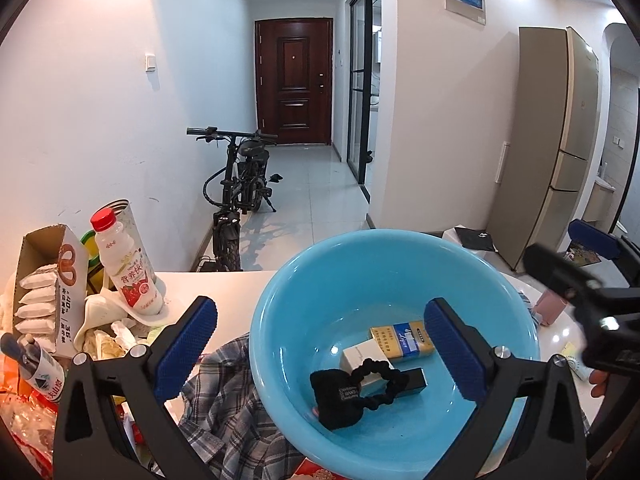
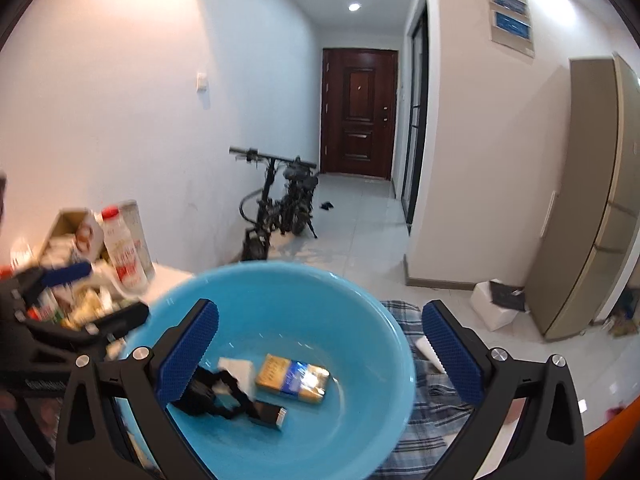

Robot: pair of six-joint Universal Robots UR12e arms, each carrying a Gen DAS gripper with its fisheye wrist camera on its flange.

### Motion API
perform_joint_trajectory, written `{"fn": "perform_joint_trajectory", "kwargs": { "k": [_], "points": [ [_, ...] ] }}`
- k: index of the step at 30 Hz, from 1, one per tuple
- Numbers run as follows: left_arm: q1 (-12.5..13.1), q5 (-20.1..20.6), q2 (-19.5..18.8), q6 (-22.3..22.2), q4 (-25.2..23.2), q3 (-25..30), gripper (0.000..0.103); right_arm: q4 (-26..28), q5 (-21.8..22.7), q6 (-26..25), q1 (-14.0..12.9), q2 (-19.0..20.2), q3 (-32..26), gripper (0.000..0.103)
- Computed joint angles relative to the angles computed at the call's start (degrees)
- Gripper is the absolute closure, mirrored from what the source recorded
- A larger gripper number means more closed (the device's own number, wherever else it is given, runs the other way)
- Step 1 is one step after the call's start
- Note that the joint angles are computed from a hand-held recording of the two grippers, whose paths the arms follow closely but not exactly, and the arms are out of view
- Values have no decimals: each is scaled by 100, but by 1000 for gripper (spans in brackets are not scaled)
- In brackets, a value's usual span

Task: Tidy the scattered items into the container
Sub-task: 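Open the left tool to drop the plush toy into the basin, then move the right tool to the white barcode box and grasp it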

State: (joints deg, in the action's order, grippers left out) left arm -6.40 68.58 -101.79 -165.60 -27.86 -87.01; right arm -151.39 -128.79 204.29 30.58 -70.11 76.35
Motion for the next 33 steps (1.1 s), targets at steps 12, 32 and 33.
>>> {"fn": "perform_joint_trajectory", "kwargs": {
  "k": [12,32,33],
  "points": [
    [-122,167,35,223,-16,-69,0,-922,22,-747,198,-71,46,0],
    [-139,248,106,253,186,-151,0,504,702,-75,529,-772,1357,0],
    [-140,255,109,265,204,-157,0,493,896,-77,492,-767,1411,0]
  ]
}}
